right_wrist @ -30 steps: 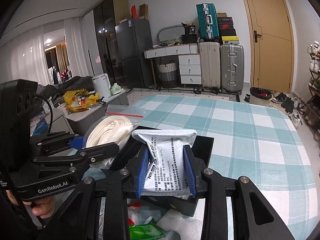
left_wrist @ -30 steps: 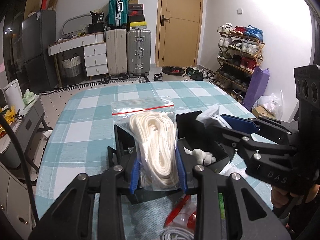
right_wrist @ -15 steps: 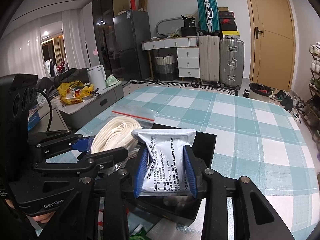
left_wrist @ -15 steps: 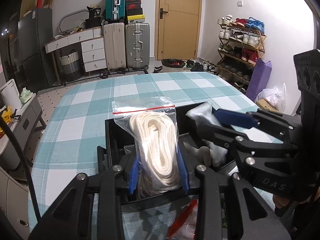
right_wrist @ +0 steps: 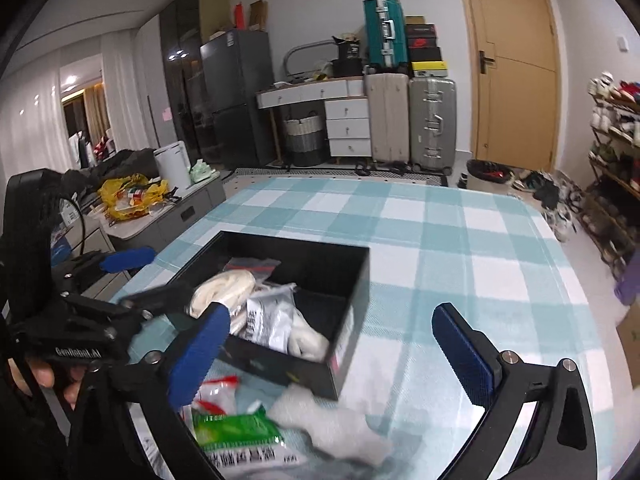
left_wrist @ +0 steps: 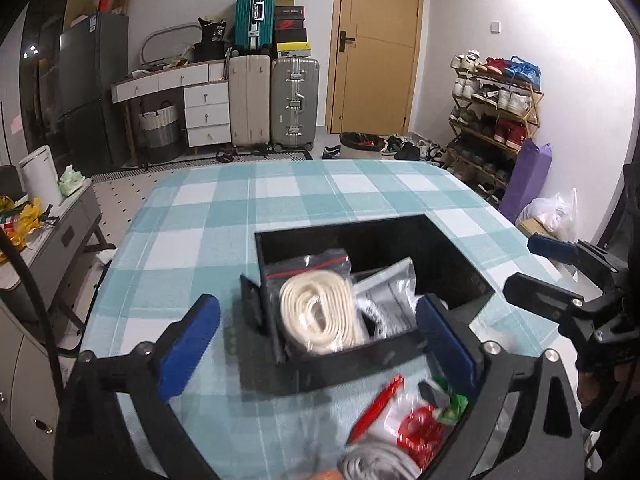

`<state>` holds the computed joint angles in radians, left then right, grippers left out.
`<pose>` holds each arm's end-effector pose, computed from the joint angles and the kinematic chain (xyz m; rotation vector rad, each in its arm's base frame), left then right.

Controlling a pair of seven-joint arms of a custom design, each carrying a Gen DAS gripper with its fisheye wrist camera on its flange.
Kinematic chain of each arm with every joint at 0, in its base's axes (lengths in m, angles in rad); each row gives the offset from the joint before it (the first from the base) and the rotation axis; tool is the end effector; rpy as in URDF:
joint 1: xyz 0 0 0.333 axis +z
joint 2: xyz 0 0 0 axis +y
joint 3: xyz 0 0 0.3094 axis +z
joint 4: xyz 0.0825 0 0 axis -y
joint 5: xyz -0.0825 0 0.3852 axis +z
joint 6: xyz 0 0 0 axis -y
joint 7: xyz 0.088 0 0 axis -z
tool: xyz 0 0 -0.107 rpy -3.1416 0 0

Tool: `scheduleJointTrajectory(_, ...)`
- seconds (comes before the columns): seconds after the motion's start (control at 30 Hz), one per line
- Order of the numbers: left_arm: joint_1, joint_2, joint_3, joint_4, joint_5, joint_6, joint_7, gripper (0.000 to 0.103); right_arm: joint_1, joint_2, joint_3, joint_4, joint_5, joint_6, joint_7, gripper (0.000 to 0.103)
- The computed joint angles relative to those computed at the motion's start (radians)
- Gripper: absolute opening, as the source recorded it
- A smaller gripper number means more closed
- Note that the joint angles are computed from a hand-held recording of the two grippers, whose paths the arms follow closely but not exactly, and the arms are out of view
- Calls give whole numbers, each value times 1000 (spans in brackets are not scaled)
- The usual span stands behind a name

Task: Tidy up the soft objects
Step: 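Lower both items into the black box and open both tools, then move the left tool to the white cable coil while the right tool approaches the green packet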

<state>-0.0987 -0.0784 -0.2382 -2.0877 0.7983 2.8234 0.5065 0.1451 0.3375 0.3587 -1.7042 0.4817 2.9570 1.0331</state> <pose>0.5288 -0.2268 0.5339 -1.7293 1.6337 -0.8975 0.6366 0.2778 0.5033 -1.9094 1.0920 -0.4353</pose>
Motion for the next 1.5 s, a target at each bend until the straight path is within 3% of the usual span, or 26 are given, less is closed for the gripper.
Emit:
scheduleJointTrajectory(0.27, 29, -109, -39, -111, -18, -5, -29, 103, -33, -100, 25, -137, 173, -2, -113, 102)
scheduleJointTrajectory(0.43, 53, -162, -79, -169, -57, -1, -23, 103, 13, -158, -15, -203, 244, 4, -169, 102)
scheduleJointTrajectory(0.6, 47, -196, -108, -213, -147, -17, 36, 103, 43, -215, -23, -265, 398, 16, -323, 102)
scheduleJointTrajectory(0.67, 33, -204, -108, -230, -206, -18, 74, 103, 80, -230, -58, -284, 338, 11, -287, 102)
scheduleJointTrajectory(0.8, 48, -221, -151, -237, -216, -46, 74, 103, 132, -248, -99, -297, 351, 12, -308, 102)
scheduleJointTrajectory(0.93, 33, -214, -156, -231, -249, -62, 101, 103, 170, -257, -131, -303, 365, 16, -328, 102)
scheduleJointTrajectory(1.5, -42, -131, -129, -196, -315, -102, 159, 103, 183, -234, -153, -282, 356, -9, -298, 102)
